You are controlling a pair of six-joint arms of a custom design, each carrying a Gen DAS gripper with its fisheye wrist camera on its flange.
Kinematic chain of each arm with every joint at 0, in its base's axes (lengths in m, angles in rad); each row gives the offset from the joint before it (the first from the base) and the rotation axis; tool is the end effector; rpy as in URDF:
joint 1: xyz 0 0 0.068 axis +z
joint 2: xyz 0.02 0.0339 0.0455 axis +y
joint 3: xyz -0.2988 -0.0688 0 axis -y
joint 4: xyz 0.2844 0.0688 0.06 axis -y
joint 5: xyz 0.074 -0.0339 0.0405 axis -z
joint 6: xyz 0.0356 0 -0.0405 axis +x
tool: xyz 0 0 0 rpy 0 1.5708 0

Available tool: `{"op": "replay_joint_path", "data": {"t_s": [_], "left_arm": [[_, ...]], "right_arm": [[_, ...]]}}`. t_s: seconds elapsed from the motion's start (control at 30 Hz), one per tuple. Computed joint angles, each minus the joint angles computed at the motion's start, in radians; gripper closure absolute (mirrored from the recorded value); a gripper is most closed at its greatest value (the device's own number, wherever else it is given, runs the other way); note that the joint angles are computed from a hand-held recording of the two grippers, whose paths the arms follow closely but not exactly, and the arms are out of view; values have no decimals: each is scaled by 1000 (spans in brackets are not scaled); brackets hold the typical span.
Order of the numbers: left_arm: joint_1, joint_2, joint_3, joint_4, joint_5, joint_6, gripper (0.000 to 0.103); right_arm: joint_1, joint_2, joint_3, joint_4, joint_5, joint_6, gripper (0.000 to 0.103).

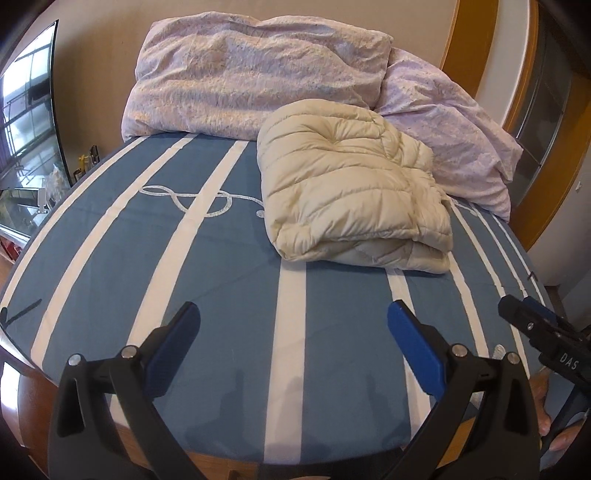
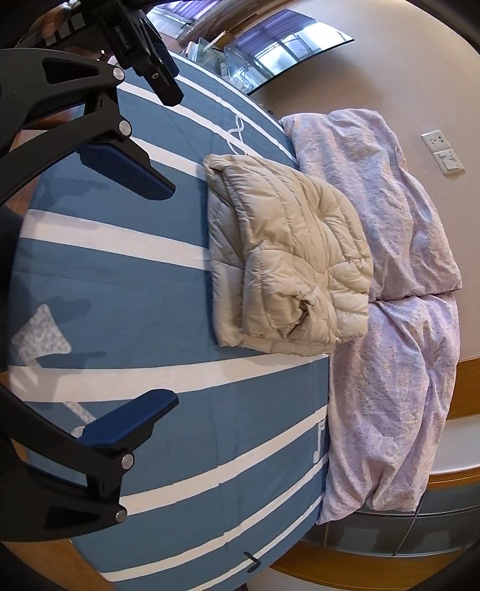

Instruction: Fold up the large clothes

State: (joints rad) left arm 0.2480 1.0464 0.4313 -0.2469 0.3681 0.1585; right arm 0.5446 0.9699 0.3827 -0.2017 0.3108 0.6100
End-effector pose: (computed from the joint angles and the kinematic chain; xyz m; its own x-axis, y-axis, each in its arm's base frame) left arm 0.2039 0.0384 0.1756 -0.7270 -0.0322 -0.6859 0.1142 0.9793 -0.1670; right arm 0.1742 0.0928 0.1758 -0.6745 0.2292 -0.7019 0.0945 0.9696 0.2258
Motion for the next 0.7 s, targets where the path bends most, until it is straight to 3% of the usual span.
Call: {"op": "replay_joint_path", "data": {"t_s": [0.3,0.7], "left_arm": [[3,-93,-1,-103,40,33,2],[-7,-118,-3,-147,73,51,2]], "right_arm": [[49,-56,-1,-55,5,33,1],[86,-82,15,-101,8,44,1]]}}
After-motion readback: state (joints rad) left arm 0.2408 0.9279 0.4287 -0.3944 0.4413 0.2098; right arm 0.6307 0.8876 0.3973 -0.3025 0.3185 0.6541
